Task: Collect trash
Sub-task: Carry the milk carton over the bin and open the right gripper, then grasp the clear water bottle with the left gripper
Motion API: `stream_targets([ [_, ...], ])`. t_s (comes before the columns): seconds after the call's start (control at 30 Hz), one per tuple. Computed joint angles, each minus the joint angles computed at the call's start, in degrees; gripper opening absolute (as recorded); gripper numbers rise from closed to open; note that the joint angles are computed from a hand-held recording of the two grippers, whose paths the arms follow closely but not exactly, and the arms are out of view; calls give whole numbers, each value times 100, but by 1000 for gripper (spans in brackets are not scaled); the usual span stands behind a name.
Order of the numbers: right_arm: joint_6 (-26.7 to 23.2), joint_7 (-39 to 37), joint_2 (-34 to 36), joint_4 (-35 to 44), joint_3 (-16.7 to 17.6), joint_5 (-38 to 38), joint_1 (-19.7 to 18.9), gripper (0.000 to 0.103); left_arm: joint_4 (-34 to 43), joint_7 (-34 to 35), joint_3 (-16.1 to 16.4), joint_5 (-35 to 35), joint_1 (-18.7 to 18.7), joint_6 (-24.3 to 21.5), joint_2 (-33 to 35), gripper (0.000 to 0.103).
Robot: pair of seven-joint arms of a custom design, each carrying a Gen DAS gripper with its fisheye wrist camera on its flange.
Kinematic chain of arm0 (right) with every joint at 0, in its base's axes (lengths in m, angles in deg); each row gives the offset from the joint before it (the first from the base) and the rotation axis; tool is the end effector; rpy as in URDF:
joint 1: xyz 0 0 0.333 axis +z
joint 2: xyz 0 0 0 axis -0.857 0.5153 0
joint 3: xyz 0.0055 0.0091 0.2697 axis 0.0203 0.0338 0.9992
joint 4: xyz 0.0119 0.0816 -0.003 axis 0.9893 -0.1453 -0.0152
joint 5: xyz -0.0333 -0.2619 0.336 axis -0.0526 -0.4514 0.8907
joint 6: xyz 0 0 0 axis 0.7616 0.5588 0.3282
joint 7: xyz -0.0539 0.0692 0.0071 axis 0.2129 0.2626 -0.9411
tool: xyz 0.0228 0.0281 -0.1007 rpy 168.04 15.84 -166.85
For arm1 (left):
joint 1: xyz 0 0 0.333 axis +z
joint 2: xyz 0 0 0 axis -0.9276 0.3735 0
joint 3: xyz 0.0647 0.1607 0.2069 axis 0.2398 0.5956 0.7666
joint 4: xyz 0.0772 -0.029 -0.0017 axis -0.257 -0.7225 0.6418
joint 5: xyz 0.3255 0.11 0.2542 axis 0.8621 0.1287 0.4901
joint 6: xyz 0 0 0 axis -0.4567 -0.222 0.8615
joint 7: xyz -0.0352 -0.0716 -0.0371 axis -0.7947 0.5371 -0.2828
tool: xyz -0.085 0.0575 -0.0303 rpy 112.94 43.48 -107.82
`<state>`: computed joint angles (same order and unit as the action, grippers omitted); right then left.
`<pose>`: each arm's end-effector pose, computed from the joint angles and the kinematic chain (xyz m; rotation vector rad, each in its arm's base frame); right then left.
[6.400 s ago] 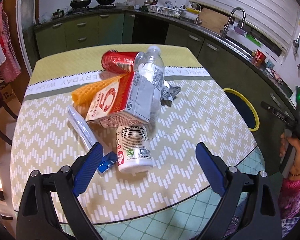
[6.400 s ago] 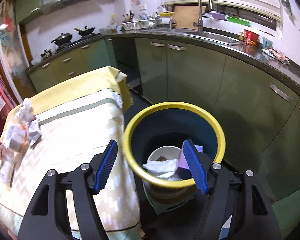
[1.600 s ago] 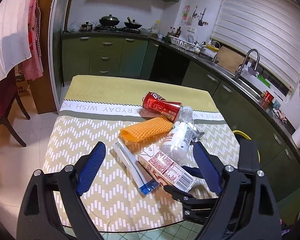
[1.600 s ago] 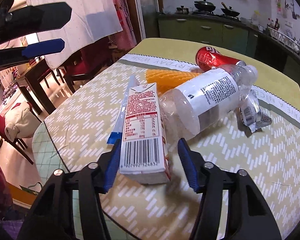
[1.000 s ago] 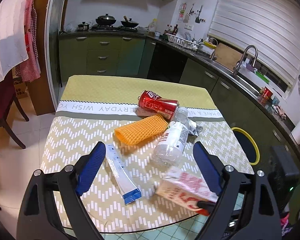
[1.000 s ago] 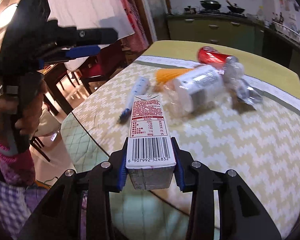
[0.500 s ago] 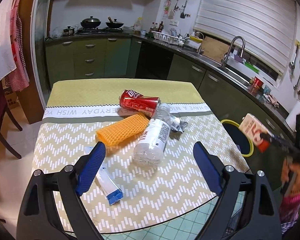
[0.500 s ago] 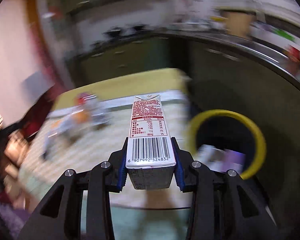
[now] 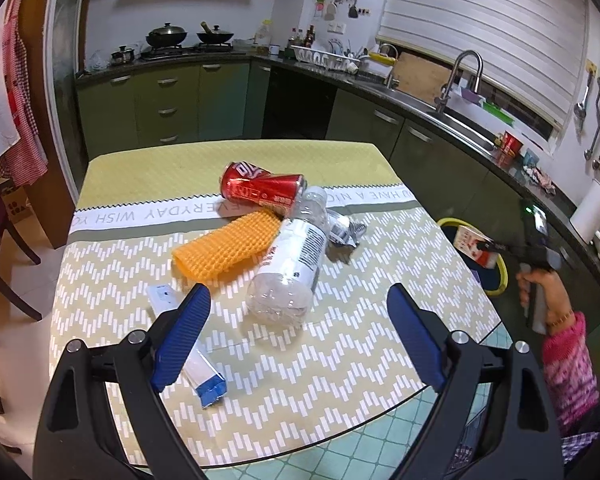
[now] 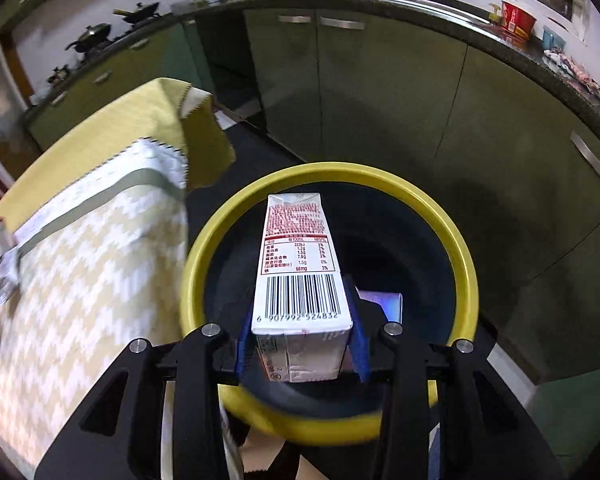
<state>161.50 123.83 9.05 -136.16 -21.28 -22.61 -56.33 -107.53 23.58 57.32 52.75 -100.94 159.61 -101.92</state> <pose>0.6686 0.0401 0.4018 -2.1166 1.4869 -0.3402 0.1932 -0.3114 0.4905 -2.0664 1.2880 -0.7752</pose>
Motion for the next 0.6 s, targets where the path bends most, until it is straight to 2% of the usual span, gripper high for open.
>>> stream_targets([
  [0.07,68,116,60,35,1,17,11,56,-3,66,36,-1,-9,112,83,85],
  [0.17,298,-94,-210,-270,50,254,-23,56,36,256,91,19,5,269,255,86],
  [0.3,401,-657,-939,-985,1,851,-3,59,18,447,160,22,56,481,409,87],
  [0.47,564,-1353,-1897,-1928,-327,1569,243,60,-86,736,345,-50,136,706,480,87],
  [0.6,296,-1748,-2496,-2413,-663,1970,459,61,-58,1126,493,-85,290,854,668,87],
])
